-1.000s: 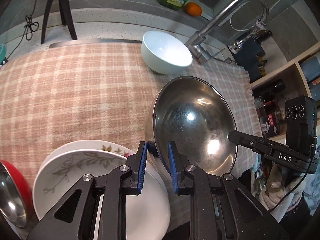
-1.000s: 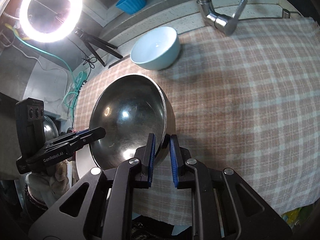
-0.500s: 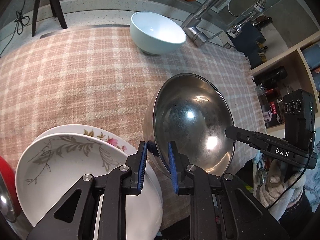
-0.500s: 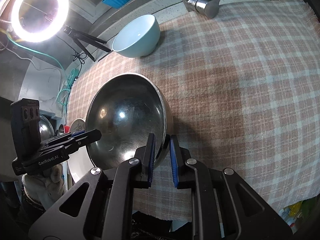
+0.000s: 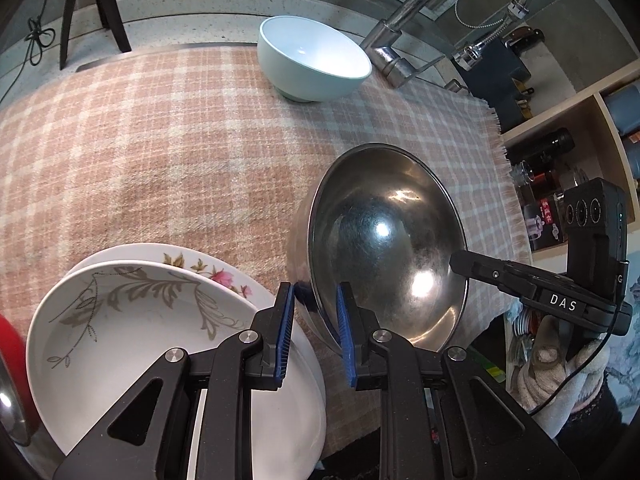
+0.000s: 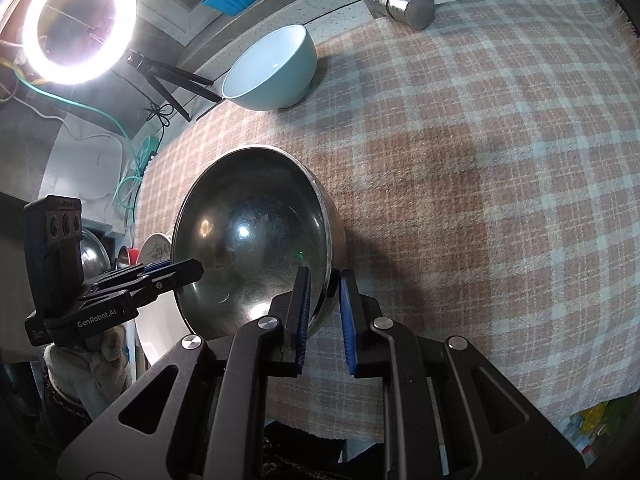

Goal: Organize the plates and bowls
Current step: 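Lift and carry the steel bowl with the right gripper past the plate stack, then lower the steel bowl onto the cloth and open the right gripper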

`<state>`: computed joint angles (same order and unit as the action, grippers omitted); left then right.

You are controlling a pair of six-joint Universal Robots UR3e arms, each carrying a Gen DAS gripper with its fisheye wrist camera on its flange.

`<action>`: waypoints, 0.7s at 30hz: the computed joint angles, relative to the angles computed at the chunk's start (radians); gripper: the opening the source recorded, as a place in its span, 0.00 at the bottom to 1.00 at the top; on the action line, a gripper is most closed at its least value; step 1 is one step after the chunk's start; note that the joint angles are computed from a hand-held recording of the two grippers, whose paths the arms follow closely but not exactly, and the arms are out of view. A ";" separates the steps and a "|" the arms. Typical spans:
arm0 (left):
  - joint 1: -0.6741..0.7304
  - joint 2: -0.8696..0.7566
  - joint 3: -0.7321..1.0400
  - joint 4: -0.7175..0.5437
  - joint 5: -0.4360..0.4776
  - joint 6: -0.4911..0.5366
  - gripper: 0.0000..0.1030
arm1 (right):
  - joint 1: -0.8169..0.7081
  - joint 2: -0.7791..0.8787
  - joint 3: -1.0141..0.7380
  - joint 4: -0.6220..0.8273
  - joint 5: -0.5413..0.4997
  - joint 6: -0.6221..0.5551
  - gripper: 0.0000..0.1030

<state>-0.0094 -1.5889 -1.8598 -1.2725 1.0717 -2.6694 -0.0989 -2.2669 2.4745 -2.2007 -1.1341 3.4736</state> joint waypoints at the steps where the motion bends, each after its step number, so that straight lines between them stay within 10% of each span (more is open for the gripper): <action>1: -0.001 0.000 0.001 -0.001 0.000 0.000 0.19 | 0.000 -0.001 0.000 0.001 0.000 0.000 0.15; 11: 0.018 0.012 0.019 -0.008 -0.001 0.001 0.20 | -0.020 -0.061 -0.035 0.067 -0.018 -0.019 0.15; 16: 0.043 0.043 0.019 -0.015 -0.010 0.010 0.41 | -0.030 -0.096 -0.044 0.059 -0.038 -0.003 0.70; 19: 0.065 0.084 0.001 0.006 -0.005 -0.009 0.68 | -0.020 -0.103 -0.060 0.038 -0.059 0.018 0.80; 21: 0.082 0.108 -0.011 0.018 -0.002 -0.017 0.68 | -0.015 -0.104 -0.072 0.026 -0.069 0.032 0.85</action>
